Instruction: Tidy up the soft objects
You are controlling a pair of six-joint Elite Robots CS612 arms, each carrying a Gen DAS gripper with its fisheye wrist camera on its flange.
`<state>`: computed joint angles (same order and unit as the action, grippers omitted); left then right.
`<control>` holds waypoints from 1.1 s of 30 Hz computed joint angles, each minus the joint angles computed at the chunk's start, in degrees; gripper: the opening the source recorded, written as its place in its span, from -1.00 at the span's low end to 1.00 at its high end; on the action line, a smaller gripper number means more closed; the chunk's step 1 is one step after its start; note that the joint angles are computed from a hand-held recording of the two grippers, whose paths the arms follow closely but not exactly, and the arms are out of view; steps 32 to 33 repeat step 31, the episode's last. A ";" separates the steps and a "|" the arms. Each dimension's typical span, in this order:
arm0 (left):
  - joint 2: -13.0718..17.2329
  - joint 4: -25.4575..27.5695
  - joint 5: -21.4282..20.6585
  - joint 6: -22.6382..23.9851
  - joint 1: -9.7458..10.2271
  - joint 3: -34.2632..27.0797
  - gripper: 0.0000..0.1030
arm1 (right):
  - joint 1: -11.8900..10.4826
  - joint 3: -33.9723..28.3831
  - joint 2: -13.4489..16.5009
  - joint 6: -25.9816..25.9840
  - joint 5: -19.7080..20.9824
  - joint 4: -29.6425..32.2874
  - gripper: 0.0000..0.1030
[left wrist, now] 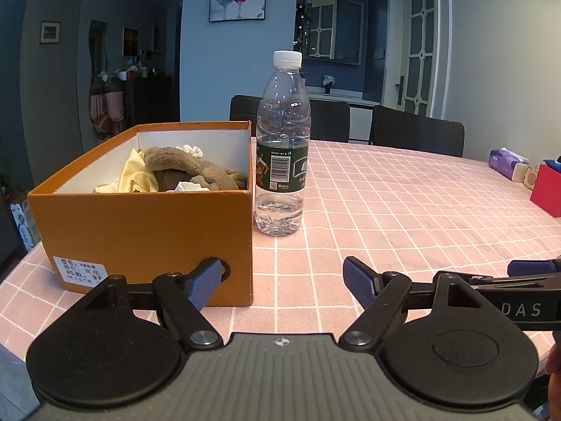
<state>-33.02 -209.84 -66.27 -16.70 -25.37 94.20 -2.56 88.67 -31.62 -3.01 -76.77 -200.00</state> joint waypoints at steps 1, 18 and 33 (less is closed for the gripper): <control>0.03 -0.13 -0.04 -0.10 0.01 -0.03 0.76 | 0.01 -0.08 0.03 -0.01 -0.03 0.08 0.95; 0.27 -0.51 2.07 4.47 -0.65 -0.12 0.77 | 0.02 -0.04 0.01 0.29 -0.14 0.09 0.95; 0.35 -1.12 1.72 5.65 -0.58 -0.06 0.77 | -0.01 -0.13 0.03 0.24 -0.16 0.39 0.95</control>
